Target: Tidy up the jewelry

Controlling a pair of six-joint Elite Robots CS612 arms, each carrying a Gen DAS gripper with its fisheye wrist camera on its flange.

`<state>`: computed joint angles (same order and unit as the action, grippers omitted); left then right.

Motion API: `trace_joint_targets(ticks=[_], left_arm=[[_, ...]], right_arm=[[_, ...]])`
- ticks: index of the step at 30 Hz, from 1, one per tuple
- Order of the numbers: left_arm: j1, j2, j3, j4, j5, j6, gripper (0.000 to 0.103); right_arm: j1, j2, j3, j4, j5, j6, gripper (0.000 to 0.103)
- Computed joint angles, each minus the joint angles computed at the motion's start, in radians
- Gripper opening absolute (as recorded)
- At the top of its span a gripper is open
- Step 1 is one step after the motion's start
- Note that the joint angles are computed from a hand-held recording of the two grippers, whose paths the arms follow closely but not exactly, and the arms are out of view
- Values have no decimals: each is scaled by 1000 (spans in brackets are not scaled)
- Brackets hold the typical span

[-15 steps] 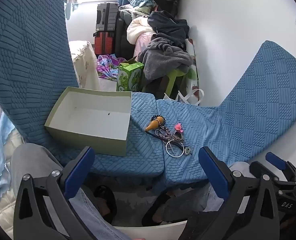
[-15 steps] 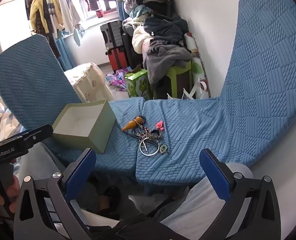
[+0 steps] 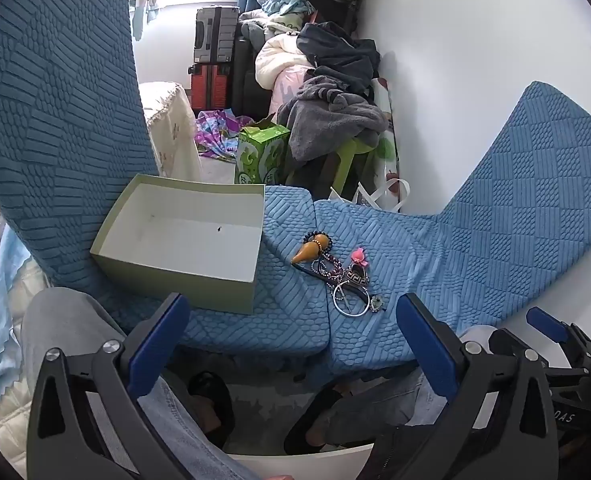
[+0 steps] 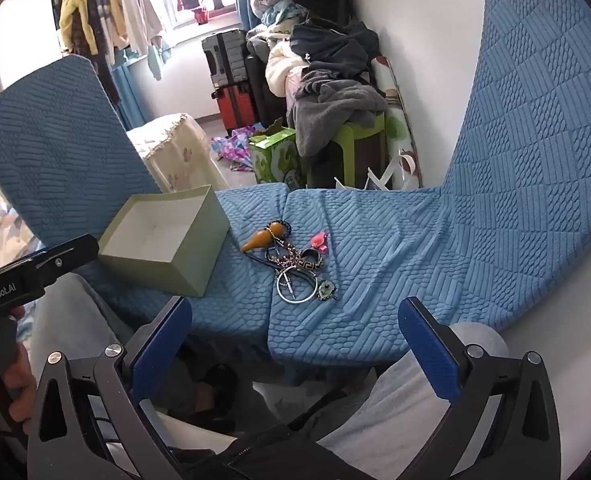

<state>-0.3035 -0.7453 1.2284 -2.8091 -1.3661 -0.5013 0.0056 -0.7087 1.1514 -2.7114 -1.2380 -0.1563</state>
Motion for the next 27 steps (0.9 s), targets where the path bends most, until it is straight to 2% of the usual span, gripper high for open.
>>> trace_joint_targets(ticks=[11,27], left_arm=[[-5,-11,20,-23,34,5,103],[-6,-11,30,-29,55,28,103]], right_arm=[[1,7,-6,10,6,-30,103],[-1,4,2,6,3,-23,103]])
